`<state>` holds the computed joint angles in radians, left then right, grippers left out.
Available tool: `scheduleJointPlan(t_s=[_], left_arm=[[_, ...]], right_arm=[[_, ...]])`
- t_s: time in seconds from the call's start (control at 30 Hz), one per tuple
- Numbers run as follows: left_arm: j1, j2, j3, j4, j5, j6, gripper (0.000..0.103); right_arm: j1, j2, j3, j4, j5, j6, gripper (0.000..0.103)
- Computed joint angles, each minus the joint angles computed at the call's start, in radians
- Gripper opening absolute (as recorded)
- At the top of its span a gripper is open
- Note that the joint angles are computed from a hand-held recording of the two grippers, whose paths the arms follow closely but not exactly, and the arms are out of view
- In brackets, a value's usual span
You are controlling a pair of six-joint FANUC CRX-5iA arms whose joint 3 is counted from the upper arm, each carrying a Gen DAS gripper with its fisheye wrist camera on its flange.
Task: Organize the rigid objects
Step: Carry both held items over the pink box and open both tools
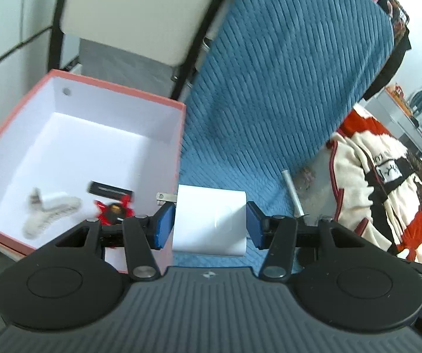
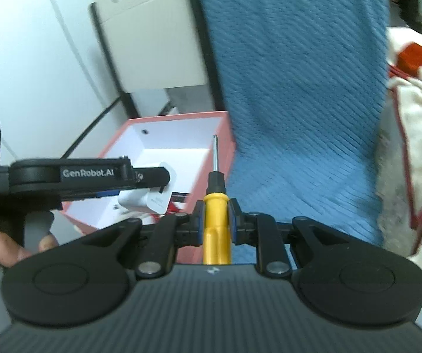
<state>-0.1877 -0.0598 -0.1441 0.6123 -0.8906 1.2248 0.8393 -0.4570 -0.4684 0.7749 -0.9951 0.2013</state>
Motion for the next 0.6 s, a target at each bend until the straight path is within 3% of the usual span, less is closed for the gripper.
scheduleJointPlan(t_s=[0.33, 0.6], left_arm=[[0.191, -0.03, -0.006, 0.02, -0.045, -0.072, 0.058], [0.271, 0.05, 0.036, 0.025, -0.061, -0.108, 0.058]], right_arm=[[-0.003, 0.169, 0.13, -0.022, 0.122, 0.075, 0.02], [-0.067, 0.319, 0.272, -0.123, 0.177, 0.184, 0.02]])
